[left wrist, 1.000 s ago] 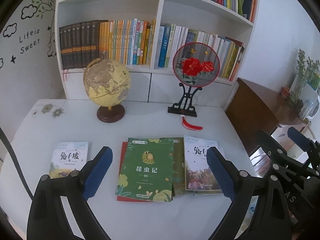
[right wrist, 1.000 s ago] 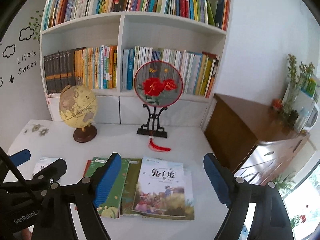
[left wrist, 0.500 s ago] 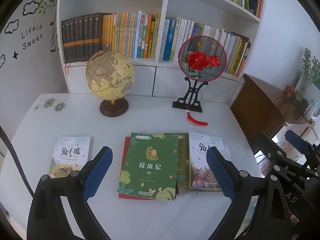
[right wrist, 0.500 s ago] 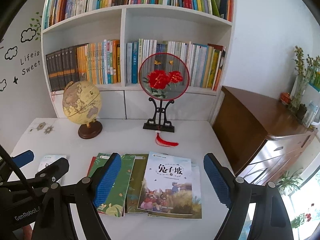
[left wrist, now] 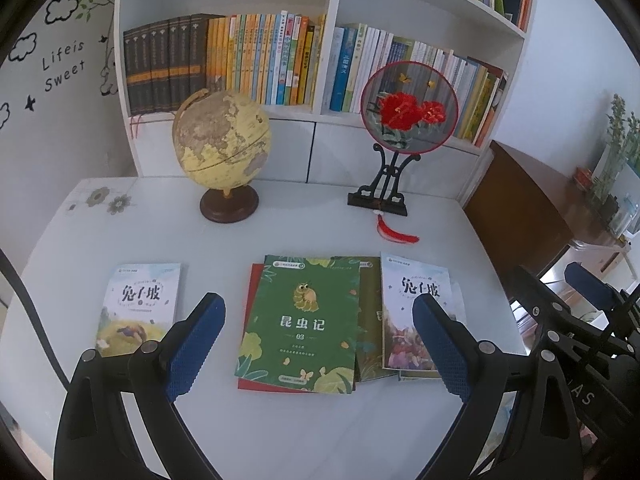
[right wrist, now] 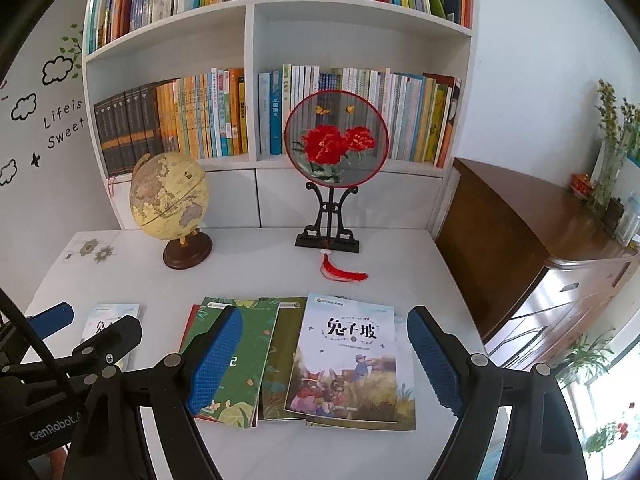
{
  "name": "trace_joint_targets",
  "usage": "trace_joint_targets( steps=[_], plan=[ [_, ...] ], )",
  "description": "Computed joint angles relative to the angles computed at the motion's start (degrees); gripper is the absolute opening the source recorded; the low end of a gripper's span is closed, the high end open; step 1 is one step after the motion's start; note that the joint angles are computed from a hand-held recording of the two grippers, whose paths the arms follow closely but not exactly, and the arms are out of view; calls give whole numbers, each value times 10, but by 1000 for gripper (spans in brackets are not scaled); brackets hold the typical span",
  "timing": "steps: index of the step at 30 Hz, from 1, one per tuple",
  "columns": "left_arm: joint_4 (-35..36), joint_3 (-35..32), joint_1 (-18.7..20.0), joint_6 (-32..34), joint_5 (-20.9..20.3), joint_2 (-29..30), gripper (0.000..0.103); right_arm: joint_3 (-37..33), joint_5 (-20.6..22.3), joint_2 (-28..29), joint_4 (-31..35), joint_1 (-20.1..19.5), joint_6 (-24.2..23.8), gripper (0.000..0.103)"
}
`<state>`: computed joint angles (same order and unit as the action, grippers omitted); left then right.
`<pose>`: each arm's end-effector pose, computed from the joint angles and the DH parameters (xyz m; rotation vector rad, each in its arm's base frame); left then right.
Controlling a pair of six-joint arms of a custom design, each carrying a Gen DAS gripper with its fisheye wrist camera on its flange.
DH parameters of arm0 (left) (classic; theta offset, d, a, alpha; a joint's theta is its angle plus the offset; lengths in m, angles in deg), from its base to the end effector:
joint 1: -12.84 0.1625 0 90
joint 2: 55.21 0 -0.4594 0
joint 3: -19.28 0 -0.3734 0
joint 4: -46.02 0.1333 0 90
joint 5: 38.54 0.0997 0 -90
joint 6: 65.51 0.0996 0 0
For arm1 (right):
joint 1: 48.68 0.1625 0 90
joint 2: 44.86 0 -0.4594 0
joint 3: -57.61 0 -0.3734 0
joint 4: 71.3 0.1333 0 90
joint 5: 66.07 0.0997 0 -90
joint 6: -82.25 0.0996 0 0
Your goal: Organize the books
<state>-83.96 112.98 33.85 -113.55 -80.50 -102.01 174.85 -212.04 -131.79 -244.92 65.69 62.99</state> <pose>-0.5423 -0.4304 0.1466 0.5146 2.4173 -0.8609 0.2324 -0.3901 0.4794 0.2474 -2.0502 1.0479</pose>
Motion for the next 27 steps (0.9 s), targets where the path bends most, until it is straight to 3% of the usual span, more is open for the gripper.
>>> trace_joint_targets(
  steps=[27],
  plan=[
    [-4,5,15,3,-25,4,94,6,15,1,21,-18,20,83]
  ],
)
